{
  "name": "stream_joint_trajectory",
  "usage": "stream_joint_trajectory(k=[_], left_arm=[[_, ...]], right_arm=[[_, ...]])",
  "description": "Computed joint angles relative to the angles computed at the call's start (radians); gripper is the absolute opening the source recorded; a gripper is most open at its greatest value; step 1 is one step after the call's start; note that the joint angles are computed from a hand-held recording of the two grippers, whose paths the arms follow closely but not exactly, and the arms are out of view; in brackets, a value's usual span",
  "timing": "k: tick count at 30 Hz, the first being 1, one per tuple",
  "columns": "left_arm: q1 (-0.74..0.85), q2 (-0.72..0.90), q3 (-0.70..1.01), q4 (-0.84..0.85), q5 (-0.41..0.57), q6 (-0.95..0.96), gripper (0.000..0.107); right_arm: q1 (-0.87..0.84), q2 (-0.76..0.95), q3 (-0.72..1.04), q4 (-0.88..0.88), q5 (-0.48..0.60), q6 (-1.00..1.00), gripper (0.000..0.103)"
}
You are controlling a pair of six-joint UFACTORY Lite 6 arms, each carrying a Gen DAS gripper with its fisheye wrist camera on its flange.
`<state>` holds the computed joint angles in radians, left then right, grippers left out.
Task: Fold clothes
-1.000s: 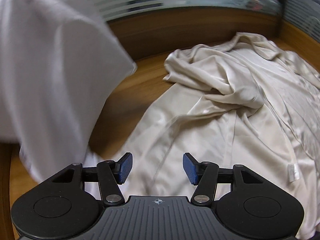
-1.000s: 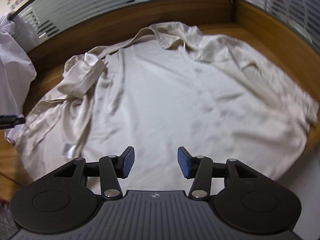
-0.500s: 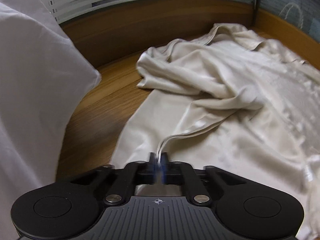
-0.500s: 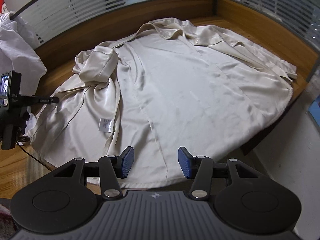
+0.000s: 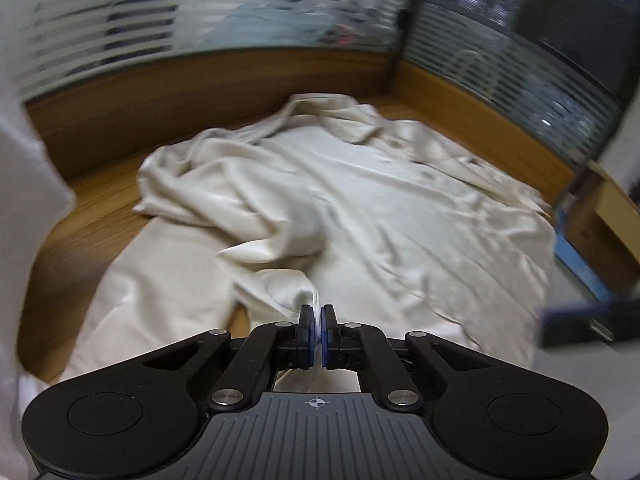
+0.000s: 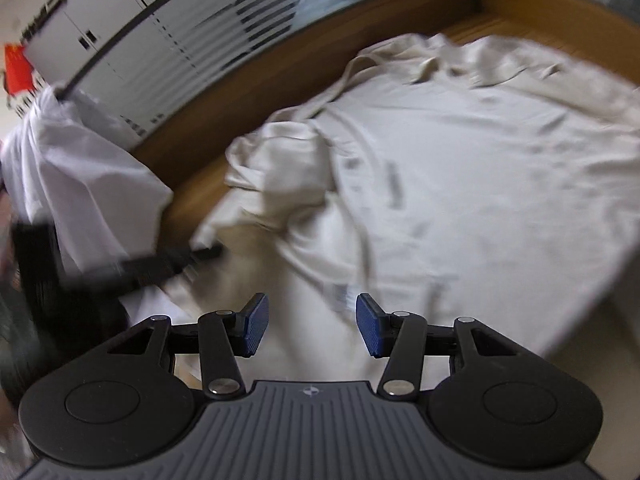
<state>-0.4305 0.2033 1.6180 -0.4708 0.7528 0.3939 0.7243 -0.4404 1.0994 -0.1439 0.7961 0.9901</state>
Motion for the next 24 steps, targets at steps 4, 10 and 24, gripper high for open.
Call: stream_joint_trajectory(k=[4,10,24], left_arm=[[-0.049,-0.030,-0.033,-0.037,-0.005,0.013,0.005],[-0.105,-0.044,-0.028,-0.053,-0.019,0.000,0.006],[0.107,-0.131,-0.127,-0.038,-0.042,-0.006,0.062]], right_arm=[[-0.149,0.233,0.122,0.301,-0.134,-0.309,0.055],[-0.271,0.513,0.278,0.646,-0.125,-0.663,0.051],[-0.418,0.582,0.397,0.570,0.004,-0.840,0.003]])
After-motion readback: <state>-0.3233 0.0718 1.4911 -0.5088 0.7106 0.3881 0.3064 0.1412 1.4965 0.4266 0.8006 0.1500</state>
